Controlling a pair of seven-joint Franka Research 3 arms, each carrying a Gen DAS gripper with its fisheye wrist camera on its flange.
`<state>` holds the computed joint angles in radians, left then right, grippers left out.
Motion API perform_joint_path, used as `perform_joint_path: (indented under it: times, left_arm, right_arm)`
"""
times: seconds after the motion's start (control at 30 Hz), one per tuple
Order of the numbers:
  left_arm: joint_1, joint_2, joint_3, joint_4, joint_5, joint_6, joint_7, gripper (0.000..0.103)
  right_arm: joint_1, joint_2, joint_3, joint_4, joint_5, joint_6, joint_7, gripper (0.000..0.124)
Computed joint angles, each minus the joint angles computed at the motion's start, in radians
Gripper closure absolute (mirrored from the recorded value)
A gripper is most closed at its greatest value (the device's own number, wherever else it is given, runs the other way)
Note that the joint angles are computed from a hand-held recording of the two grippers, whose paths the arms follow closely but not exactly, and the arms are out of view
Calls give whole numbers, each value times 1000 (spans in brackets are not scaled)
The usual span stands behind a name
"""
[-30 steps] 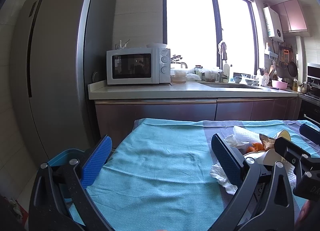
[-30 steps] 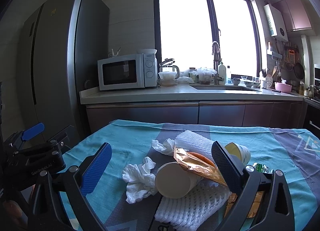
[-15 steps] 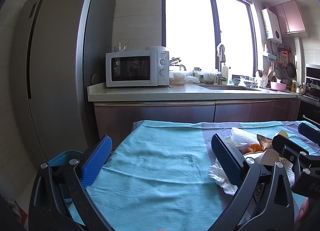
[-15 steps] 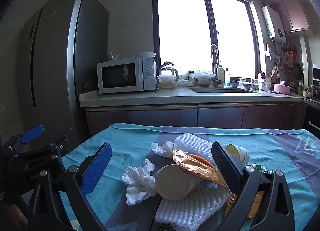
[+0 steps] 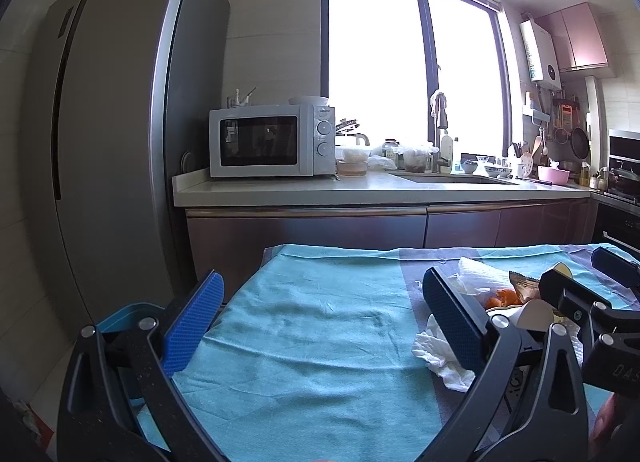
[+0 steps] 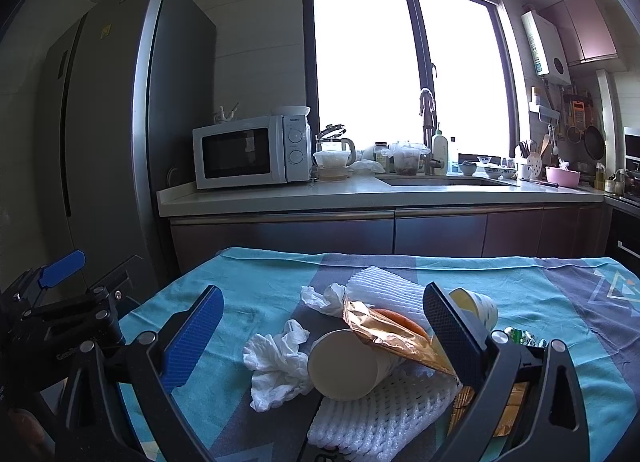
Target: Collect trash
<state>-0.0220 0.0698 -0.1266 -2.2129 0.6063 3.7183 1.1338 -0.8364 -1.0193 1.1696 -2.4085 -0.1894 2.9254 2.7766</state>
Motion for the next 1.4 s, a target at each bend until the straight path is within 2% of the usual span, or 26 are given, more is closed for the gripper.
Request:
perform_joint_path:
  times: [1.17, 1.27, 1.4]
  left_arm:
    - [0, -8, -1, 0, 37, 1, -21, 5]
    - [4, -2, -2, 13, 70, -8, -45, 5]
    - [40, 35, -11, 95, 287, -46, -231, 5]
  right_arm:
    - [12, -11, -14, -24, -6, 5, 8, 27]
    - [20, -18, -24, -31, -10, -9, 7, 27]
    - [46, -17, -53, -60, -15, -40, 14, 27]
